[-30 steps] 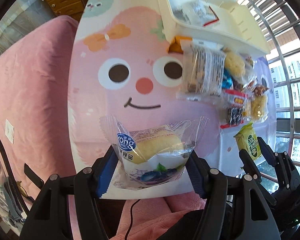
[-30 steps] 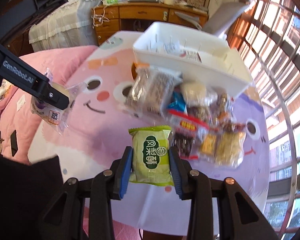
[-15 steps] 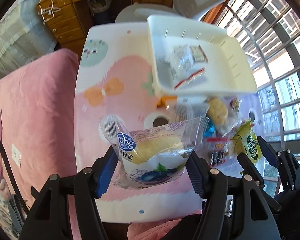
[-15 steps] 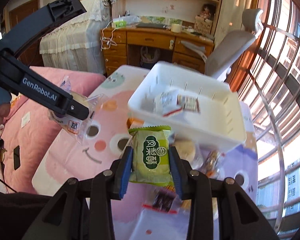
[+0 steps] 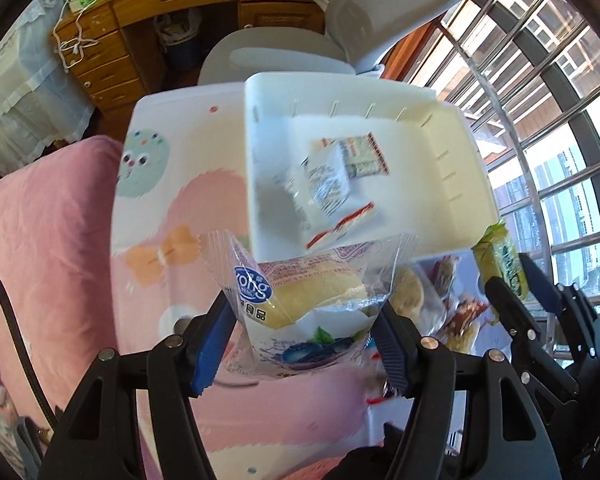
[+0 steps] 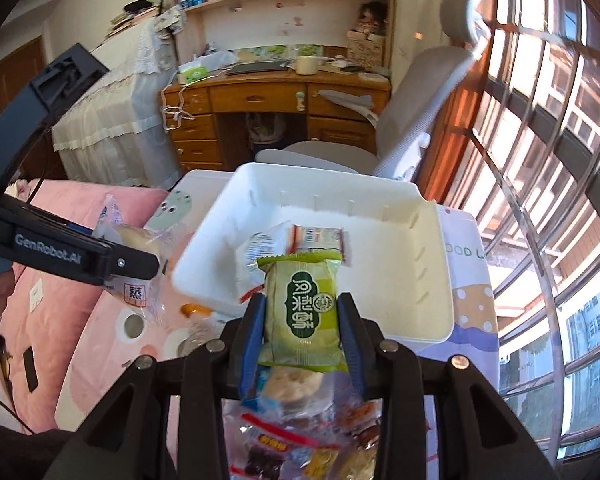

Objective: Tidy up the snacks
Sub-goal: 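Carry both packets over the white basket and open both tools to drop them, then withdraw both open tools from the basket back toward the snack pile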

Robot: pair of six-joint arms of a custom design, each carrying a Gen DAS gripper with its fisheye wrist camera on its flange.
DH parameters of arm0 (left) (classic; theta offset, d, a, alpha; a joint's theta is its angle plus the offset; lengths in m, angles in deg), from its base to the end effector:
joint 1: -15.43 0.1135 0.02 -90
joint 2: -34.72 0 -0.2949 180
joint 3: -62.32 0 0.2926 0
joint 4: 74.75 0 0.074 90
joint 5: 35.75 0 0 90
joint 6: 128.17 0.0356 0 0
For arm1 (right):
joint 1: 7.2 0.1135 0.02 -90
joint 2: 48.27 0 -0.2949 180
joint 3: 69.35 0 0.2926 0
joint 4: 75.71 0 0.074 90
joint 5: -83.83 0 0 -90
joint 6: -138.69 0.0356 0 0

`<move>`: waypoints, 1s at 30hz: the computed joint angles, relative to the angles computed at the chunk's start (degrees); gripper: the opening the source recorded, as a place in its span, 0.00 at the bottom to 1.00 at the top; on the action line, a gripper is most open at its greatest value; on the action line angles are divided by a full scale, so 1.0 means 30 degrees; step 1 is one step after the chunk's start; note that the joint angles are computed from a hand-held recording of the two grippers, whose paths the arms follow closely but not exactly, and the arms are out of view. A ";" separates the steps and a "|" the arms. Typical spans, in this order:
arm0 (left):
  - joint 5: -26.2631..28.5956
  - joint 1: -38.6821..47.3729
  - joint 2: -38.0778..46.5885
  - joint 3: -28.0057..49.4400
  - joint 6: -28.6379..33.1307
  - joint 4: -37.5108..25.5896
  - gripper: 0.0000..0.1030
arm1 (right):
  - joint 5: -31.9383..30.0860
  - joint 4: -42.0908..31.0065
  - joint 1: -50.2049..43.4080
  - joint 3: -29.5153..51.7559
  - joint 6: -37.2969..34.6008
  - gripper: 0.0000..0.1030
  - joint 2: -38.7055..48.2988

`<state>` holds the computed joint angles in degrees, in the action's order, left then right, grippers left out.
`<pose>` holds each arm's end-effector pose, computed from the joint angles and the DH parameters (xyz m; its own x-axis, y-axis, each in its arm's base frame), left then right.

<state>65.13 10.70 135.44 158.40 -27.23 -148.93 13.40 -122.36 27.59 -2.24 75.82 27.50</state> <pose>0.3857 -0.0387 0.2727 -0.9376 0.2646 -0.2255 0.3009 0.9426 -0.1450 0.2515 0.1602 0.2669 -0.7747 -0.0151 -0.6321 -0.0312 0.9994 0.0144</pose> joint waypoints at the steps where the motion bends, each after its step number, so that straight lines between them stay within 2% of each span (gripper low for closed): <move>1: 0.0125 -0.0162 0.0092 -0.0036 -0.0095 0.0349 0.63 | -0.0173 0.0274 -0.0363 -0.0211 -0.0017 0.36 -0.0016; 8: 0.0965 -0.0930 0.0355 -0.0629 -0.0586 0.2912 0.64 | -0.1055 0.2235 -0.2786 -0.1483 0.0293 0.36 0.0247; 10: 0.1033 -0.1047 0.0362 -0.0906 -0.0868 0.3751 0.68 | -0.1277 0.2534 -0.3270 -0.1655 0.0418 0.36 0.0469; 11: 0.0840 -0.1121 0.0367 -0.1008 -0.1058 0.4053 0.73 | -0.1332 0.2509 -0.3407 -0.1609 0.0417 0.36 0.0644; 12: 0.0633 -0.1180 0.0507 -0.1004 -0.1328 0.4286 0.74 | -0.1278 0.2377 -0.3512 -0.1517 0.0450 0.36 0.0885; 15: 0.0824 -0.1124 0.1034 -0.0644 -0.1456 0.4044 0.74 | -0.1494 0.1731 -0.3713 -0.1125 0.0546 0.37 0.1492; 20: 0.1045 -0.0886 0.0815 -0.1021 -0.1489 0.4377 0.74 | -0.2034 0.1597 -0.3946 -0.1198 0.0878 0.48 0.1410; 25: 0.1582 -0.0393 0.0058 -0.1802 -0.1416 0.4558 0.74 | -0.2206 0.1049 -0.3931 -0.1271 0.1913 0.49 0.1026; 30: 0.1284 0.0068 -0.1031 -0.2855 -0.0990 0.4486 0.74 | -0.1902 0.0081 -0.3781 -0.1415 0.3143 0.50 0.0175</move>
